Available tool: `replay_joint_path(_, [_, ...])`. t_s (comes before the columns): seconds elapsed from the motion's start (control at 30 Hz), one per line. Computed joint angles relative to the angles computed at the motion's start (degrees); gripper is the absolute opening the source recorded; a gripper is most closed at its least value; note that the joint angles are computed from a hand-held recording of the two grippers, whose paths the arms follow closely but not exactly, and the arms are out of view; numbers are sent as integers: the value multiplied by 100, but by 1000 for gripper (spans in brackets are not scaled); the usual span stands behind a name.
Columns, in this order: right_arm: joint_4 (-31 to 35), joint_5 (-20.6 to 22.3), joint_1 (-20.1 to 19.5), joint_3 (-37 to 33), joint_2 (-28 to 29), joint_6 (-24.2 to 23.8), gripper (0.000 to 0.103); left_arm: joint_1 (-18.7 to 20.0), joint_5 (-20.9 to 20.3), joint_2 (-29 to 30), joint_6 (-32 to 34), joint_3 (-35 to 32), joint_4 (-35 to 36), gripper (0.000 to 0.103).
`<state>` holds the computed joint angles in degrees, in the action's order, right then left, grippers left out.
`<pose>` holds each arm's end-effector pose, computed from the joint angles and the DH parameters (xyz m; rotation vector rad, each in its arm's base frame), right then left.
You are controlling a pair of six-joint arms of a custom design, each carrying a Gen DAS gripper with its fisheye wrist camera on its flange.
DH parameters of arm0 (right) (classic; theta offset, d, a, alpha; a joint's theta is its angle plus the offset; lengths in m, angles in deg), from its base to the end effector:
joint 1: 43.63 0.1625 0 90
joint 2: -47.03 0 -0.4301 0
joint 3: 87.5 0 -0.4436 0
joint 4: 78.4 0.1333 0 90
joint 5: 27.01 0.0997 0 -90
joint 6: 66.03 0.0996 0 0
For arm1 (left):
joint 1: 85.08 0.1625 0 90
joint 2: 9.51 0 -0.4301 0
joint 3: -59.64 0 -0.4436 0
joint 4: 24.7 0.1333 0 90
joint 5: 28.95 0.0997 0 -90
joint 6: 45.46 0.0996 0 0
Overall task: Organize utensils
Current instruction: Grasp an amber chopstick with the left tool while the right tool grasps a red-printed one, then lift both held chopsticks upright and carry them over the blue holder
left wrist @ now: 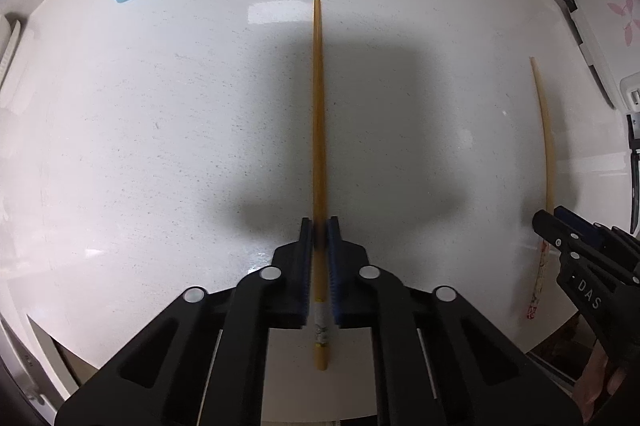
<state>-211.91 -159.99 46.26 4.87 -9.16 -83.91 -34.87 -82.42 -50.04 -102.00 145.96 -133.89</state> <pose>0.0640 -0.7057 0.1984 0.3086 -2.3627 0.0041 -0.2933 -0.6531 0.0078 -0.1626 2.3770 -0.2096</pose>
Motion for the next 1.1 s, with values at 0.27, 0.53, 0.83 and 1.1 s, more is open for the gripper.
replay_joint_path(0.27, [92, 21, 19, -67, 42, 47, 6, 23, -93, -19, 153, -25, -163, 7])
replay_joint_path(0.53, [16, 67, 79, -37, 15, 66, 6, 11, -67, -129, 276, 53, -206, 7])
replay_joint_path(0.83, [-88, 243, 215, -101, -68, 9, 6, -146, 20, -302, 275, 199, -289, 7])
replay_joint_path(1.1, [-279, 350, 420, -222, 29, -135, 6, -266, 235, -692, 381, 547, -511, 6])
